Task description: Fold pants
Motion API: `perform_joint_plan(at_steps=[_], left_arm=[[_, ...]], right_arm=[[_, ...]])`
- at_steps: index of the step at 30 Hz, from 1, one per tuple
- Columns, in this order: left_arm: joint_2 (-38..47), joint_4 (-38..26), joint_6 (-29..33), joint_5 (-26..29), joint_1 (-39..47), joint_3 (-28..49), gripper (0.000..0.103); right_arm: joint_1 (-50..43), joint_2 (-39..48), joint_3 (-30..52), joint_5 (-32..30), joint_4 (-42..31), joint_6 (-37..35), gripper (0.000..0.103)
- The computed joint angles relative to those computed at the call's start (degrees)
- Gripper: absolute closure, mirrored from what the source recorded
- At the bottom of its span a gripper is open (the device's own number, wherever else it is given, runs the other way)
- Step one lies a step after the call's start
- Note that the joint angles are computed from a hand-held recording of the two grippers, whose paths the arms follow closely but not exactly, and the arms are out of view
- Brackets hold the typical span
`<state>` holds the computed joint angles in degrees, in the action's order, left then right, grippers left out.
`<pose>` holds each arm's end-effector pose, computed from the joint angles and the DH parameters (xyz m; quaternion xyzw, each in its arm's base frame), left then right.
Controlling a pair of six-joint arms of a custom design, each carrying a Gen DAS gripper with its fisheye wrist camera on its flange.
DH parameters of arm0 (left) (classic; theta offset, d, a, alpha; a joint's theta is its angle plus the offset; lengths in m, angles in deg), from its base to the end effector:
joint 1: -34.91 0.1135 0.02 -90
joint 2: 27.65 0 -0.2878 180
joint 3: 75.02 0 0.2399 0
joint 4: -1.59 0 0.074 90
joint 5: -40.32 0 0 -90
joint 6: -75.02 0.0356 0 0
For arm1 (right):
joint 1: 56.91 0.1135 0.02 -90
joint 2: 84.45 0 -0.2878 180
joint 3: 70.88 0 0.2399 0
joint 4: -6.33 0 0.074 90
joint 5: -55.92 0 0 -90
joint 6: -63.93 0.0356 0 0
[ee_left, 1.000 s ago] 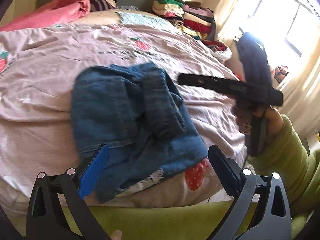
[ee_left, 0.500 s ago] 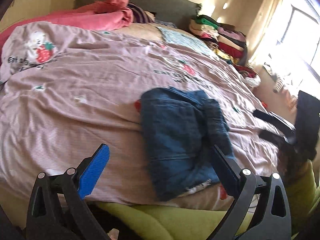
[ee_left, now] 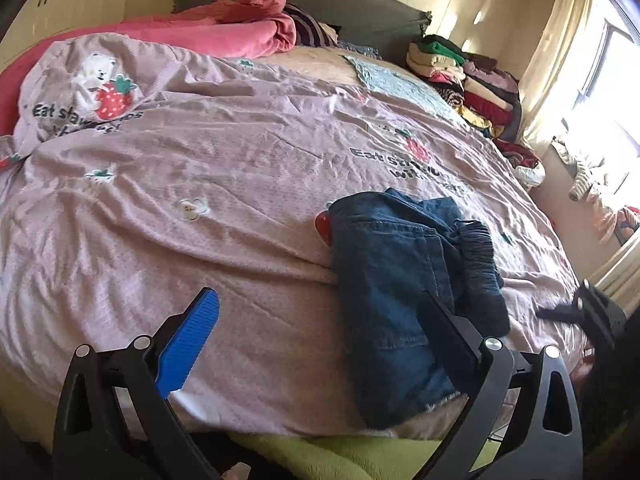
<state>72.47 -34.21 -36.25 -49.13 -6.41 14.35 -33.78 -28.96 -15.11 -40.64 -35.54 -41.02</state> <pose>0.2864 -0.2522 0.2725 0.1635 0.9145 -0.1961 0.3140 0.1627 0.0739 0.2792 -0.3192 0.8531 0.0812 0.4046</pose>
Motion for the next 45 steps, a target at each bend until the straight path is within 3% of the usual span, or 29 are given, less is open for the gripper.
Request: perform_joint_plan(at_steps=[4,8,10,13,15,17,20,25,34,45], left_arm=[[4.9,-1.7,1.1,2.3,-0.3,5.3,0.005],[9.5,-3.5,2.2,3.6,-1.2,10.8,0.006],[11.8,-4.8,2.5,4.3,-1.5,13.7,0.006],[15.6,-6.5,2.9,4.8,-1.9,17.8,0.019],[17.5,-7.4,2.8,5.3,-2.1,19.7,0.02],[19.0,-8.1,2.9,5.3,-2.4,20.9,0.02],[19.7,-7.4,2.6,5.7,-2.5,20.5,0.02],[19.8,-5.8,2.0,5.9,-2.5,19.5,0.016],[18.2,-4.4,1.6,5.3,-3.1,17.3,0.015],[13.8,-2.4,1.3,4.7,-3.6,12.7,0.015]], right_arm=[[3.5,4.0,0.4,1.6,0.6,-3.7,0.053],[4.8,8.8,0.8,5.2,2.8,-7.3,0.063],[4.9,11.3,1.4,7.0,4.0,-9.2,0.064],[5.6,13.5,1.2,8.5,6.0,-11.7,0.068],[4.2,15.1,2.3,4.5,4.4,-13.7,0.09],[1.5,15.9,4.3,-0.7,-0.5,-14.8,0.099],[-3.1,12.3,5.2,-8.9,-6.4,-16.8,0.1],[-2.0,12.5,-0.6,-4.8,-2.4,-14.9,0.1],[-4.9,7.1,-1.9,-8.6,-3.3,-7.8,0.093],[-9.9,2.4,1.4,-13.0,-10.1,-5.2,0.066]])
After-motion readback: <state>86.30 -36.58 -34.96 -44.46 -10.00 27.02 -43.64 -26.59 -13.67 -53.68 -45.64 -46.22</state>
